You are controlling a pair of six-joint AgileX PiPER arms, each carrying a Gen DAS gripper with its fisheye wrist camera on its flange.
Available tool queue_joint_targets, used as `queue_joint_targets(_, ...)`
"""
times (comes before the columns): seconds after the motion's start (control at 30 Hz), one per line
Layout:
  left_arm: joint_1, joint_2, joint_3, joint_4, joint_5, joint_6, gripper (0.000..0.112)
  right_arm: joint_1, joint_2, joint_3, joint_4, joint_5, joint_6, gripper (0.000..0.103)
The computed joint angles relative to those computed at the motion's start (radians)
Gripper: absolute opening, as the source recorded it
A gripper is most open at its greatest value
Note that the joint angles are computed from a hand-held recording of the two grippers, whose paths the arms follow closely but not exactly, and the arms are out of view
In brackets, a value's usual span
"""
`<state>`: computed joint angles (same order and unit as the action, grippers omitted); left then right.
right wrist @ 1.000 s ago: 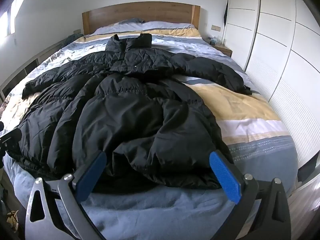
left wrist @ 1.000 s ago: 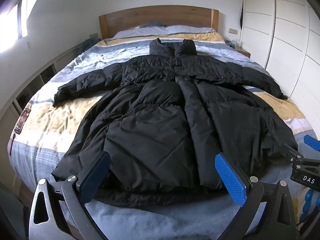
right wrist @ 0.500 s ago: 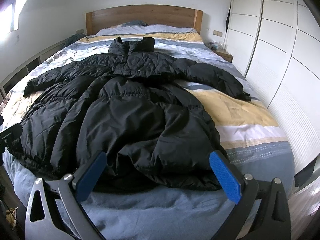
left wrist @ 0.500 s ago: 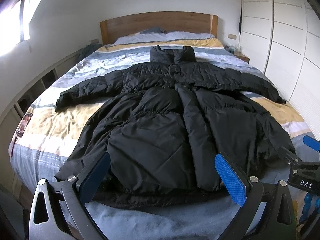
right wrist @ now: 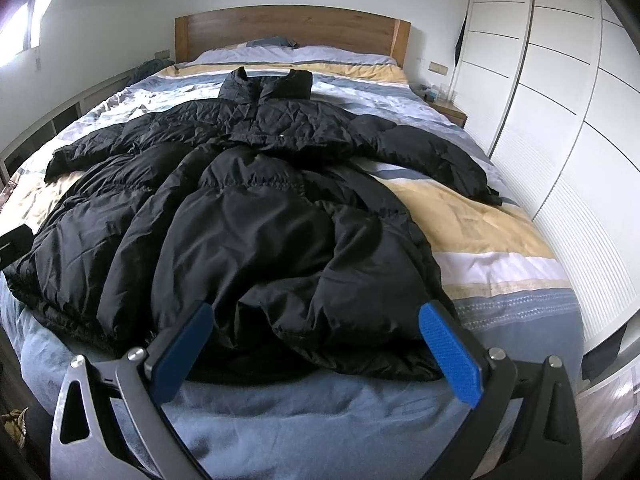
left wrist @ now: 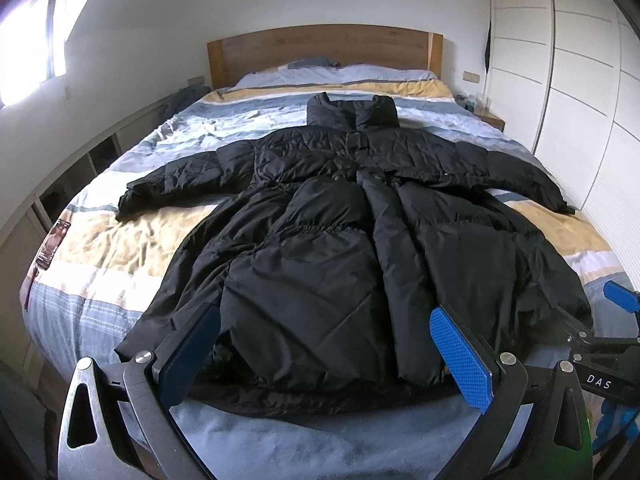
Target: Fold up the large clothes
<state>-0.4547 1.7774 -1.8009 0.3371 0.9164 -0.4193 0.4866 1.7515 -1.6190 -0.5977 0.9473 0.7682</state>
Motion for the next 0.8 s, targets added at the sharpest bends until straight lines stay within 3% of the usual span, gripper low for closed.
queue_joint_targets(0.53, 0.017, 0.050, -0.063, -0.024, 0.034, 0.030, 0.103, -0.025, 0.030, -0.062, 0.010, 0.012, -0.039, 0.103)
queue_joint_targets(0.8, 0.026, 0.134, -0.196, -0.052, 0.114, 0.066, 0.103, -0.071, 0.077, -0.149, 0.051, 0.014, -0.095, 0.103)
